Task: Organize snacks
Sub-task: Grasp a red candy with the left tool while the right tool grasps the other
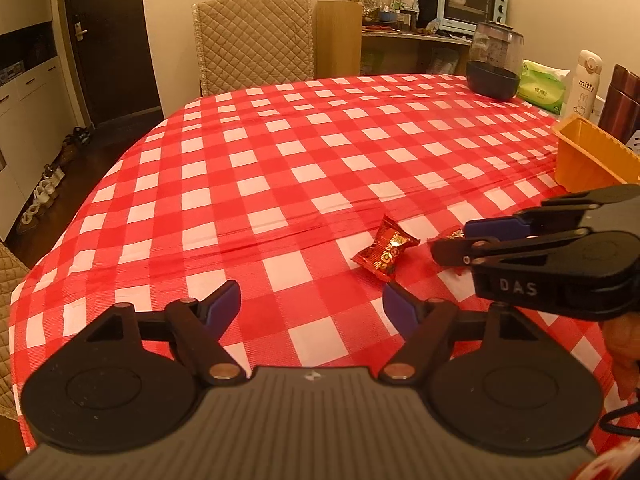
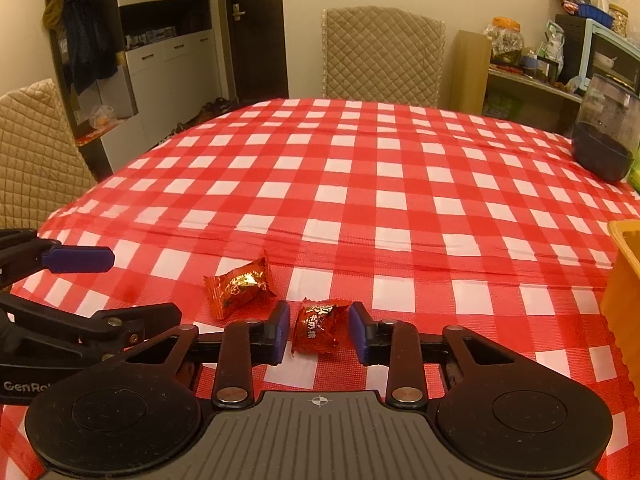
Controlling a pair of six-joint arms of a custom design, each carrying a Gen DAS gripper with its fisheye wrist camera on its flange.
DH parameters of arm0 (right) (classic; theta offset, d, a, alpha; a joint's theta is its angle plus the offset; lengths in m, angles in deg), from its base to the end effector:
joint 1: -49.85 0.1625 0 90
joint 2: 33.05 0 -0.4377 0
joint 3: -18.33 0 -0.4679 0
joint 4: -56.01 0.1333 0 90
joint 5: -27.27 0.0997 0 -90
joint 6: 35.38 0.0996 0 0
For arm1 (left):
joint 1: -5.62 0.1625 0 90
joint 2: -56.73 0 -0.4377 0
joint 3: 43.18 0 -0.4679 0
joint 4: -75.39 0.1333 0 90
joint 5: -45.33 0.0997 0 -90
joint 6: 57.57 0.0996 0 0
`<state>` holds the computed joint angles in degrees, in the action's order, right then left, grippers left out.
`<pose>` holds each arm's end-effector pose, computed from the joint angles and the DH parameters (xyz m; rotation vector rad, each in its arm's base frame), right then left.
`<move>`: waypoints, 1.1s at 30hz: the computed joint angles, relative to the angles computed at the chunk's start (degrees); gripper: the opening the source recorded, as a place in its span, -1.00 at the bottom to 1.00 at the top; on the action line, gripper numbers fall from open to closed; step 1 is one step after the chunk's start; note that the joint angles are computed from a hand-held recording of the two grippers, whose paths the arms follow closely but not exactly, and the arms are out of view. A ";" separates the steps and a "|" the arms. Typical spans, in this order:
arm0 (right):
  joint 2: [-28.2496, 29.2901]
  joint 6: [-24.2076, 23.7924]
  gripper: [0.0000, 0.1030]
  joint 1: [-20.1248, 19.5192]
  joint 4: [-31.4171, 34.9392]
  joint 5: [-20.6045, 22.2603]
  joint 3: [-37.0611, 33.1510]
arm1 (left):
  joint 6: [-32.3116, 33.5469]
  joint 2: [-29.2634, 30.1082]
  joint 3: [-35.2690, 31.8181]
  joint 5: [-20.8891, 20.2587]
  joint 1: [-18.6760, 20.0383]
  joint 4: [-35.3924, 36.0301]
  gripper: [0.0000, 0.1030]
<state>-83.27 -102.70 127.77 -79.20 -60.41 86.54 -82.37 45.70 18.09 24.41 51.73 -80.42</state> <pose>-0.0455 -0.8690 0.3115 1.3173 -2.4879 0.5608 -0.4154 -0.7583 -0.1209 0.1507 2.0674 -1.0344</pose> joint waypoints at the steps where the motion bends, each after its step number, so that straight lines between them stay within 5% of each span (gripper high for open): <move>1: -0.04 -0.39 -0.48 0.02 -0.16 -0.18 0.16 | 0.04 0.03 -0.06 -0.12 0.02 -0.03 0.48; 21: 0.71 1.32 -0.55 -1.21 0.95 -0.03 -4.70 | 15.90 7.19 -11.48 -2.51 1.40 -5.38 0.41; 33: -0.33 3.21 -0.55 -2.77 2.04 -0.49 -5.45 | 20.08 10.81 -17.94 -4.67 2.51 -4.33 -0.21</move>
